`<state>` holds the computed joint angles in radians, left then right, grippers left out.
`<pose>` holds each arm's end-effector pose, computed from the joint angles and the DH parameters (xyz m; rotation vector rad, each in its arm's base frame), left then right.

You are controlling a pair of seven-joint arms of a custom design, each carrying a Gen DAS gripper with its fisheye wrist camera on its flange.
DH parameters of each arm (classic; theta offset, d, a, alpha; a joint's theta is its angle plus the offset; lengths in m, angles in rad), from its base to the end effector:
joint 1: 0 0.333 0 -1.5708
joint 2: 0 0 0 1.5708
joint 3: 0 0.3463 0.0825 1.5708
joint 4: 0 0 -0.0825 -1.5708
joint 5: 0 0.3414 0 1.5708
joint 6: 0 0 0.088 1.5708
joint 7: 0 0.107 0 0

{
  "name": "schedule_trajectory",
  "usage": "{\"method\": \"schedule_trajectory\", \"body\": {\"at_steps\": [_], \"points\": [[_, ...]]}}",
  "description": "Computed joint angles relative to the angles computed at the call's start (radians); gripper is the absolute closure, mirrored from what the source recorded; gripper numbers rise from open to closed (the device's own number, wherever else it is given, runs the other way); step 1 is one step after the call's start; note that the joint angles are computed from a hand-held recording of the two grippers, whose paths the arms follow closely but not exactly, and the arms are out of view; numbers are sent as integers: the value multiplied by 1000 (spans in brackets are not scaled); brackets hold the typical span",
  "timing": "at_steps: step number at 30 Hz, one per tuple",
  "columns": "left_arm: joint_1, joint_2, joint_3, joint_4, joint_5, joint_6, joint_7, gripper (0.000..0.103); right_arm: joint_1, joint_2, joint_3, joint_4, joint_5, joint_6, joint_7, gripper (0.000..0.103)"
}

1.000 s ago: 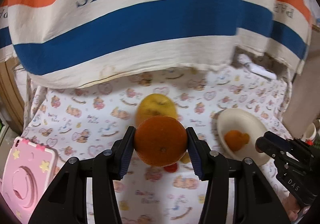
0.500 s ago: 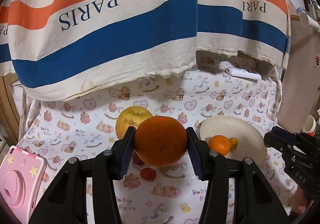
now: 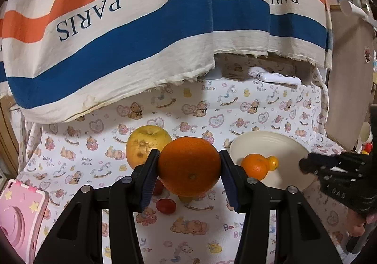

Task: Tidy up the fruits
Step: 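Carry the red plum over the plate with the right tool while the left tool holds the mandarin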

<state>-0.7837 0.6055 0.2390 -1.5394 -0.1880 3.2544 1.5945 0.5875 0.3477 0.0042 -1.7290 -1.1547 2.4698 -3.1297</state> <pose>0.6050 -0.4055 0.4952 -1.1655 1.9528 -1.2385 0.5433 0.3672 0.4709 -1.5356 1.8421 -0.9344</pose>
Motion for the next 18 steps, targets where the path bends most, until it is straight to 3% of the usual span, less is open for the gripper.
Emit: {"method": "schedule_trajectory", "body": {"at_steps": [9, 18], "points": [[10, -4, -16, -3, 0, 3, 8, 54, -55, 4, -1, -40, 148, 149, -47, 77], [-3, -5, 0, -7, 2, -2, 3, 54, -49, 20, -12, -32, 249, 142, -123, 77]]}}
